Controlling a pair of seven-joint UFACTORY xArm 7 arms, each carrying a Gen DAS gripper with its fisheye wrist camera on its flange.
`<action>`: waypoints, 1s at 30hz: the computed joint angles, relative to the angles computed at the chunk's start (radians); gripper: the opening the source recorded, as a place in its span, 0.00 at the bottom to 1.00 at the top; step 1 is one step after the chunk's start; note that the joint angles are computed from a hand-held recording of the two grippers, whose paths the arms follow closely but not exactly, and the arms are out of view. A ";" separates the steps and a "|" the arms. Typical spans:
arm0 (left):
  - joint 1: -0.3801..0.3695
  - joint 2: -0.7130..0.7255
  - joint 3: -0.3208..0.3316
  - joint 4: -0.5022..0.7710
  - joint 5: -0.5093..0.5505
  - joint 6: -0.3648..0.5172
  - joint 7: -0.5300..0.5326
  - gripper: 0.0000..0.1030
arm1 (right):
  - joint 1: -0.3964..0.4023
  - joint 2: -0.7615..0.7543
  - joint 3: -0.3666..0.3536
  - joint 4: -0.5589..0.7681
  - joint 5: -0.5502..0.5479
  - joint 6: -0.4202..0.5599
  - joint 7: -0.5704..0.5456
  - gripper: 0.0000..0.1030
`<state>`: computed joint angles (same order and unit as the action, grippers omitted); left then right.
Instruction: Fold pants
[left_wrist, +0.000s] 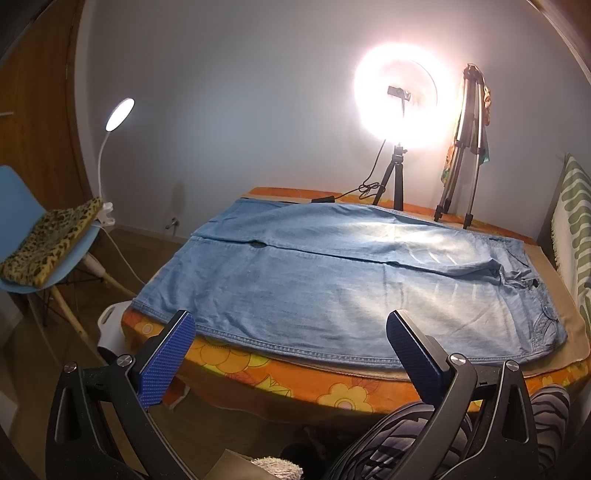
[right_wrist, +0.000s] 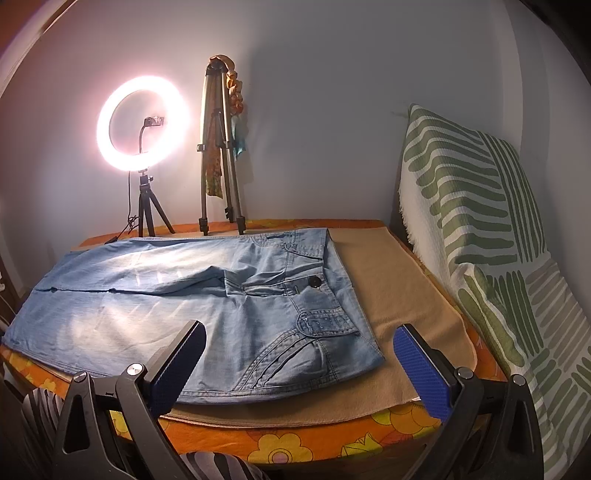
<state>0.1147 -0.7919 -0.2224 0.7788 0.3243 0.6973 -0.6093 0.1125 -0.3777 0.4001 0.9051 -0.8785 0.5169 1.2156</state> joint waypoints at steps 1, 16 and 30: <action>0.000 0.001 -0.001 0.000 0.001 0.000 0.000 1.00 | 0.000 0.000 0.000 0.000 -0.001 0.000 0.000 1.00; -0.003 0.001 -0.002 -0.006 0.002 -0.005 -0.003 1.00 | 0.002 -0.001 -0.003 -0.004 0.004 -0.002 -0.001 1.00; -0.003 -0.001 0.004 -0.011 0.004 -0.004 0.000 1.00 | -0.002 -0.004 -0.003 -0.009 0.015 -0.010 -0.006 1.00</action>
